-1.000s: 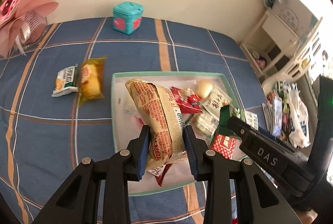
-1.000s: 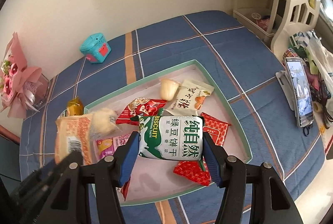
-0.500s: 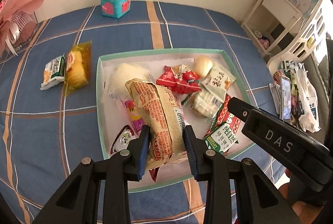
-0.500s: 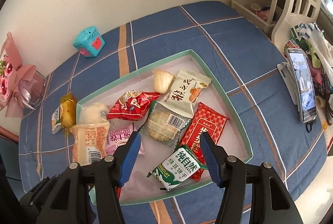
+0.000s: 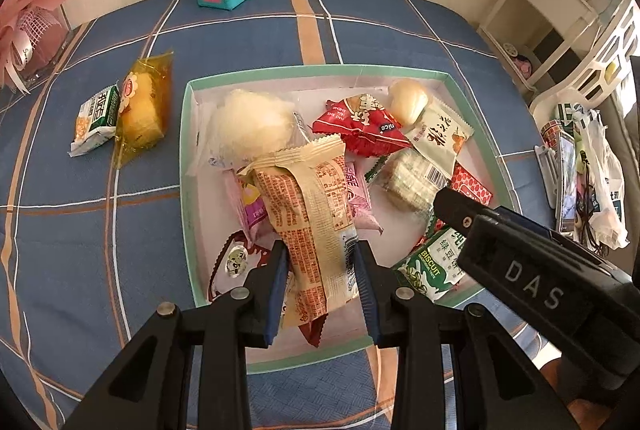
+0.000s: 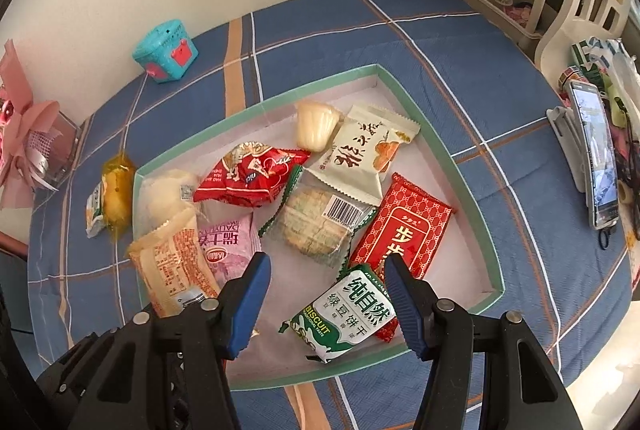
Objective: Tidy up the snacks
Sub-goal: 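Lift both tools away from the tray back toward the remaining snacks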
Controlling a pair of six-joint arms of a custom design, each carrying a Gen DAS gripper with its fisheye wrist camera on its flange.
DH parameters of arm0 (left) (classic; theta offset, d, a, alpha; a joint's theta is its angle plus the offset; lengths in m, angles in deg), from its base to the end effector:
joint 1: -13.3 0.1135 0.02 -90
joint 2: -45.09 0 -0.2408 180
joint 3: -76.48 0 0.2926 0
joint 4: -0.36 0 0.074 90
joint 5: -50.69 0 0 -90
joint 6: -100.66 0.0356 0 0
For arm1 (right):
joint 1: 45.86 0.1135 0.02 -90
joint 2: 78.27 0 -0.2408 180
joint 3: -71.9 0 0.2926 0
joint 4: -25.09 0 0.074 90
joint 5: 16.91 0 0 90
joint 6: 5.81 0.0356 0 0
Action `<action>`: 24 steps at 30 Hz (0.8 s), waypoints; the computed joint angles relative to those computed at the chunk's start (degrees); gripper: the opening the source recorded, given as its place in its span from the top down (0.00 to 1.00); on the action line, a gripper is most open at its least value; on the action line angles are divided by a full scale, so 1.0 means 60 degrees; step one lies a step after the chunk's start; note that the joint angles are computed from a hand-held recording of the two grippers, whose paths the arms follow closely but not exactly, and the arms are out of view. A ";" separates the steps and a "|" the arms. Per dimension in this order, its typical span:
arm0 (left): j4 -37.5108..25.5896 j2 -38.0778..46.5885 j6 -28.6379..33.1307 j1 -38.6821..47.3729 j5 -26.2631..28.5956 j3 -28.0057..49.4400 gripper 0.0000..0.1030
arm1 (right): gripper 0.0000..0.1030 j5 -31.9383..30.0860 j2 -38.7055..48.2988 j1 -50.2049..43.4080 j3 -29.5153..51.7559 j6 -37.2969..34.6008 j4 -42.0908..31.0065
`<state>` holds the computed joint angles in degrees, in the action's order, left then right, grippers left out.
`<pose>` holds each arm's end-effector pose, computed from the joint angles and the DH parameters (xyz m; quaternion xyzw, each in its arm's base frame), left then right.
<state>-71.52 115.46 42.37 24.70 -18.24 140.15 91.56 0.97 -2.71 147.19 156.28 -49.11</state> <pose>0.2485 0.0371 0.2011 0.1904 0.9597 -0.1333 0.1578 0.2186 0.1895 0.2244 0.2614 0.9465 0.0006 0.1894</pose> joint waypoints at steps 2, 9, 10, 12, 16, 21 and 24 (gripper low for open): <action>-0.0017 0.0076 -0.0015 -0.0012 0.0000 0.0028 0.65 | 0.39 -0.0020 0.0065 0.0022 0.0021 -0.0016 0.0023; -0.0224 -0.0038 0.0003 -0.0052 -0.0024 0.0113 0.46 | 0.39 0.0057 0.0211 0.0082 0.0210 -0.0094 0.0009; -0.0252 -0.0063 0.0001 -0.0050 -0.0002 0.0133 0.44 | 0.39 0.0055 0.0219 0.0084 0.0237 -0.0112 0.0007; -0.0355 -0.0084 0.0052 -0.0007 0.0080 0.0228 0.41 | 0.39 0.0093 0.0229 0.0091 0.0304 -0.0139 -0.0021; -0.0551 -0.0043 0.0206 0.0182 0.0254 0.0481 0.39 | 0.39 0.0163 0.0163 0.0081 0.0354 -0.0156 0.0040; -0.0666 0.0525 0.0183 0.0684 0.0388 0.0940 0.39 | 0.39 0.0253 0.0056 0.0076 0.0365 -0.0133 -0.0001; -0.0620 0.0832 0.0125 0.0986 0.0349 0.1187 0.39 | 0.40 0.0248 -0.0002 0.0067 0.0342 -0.0132 0.0070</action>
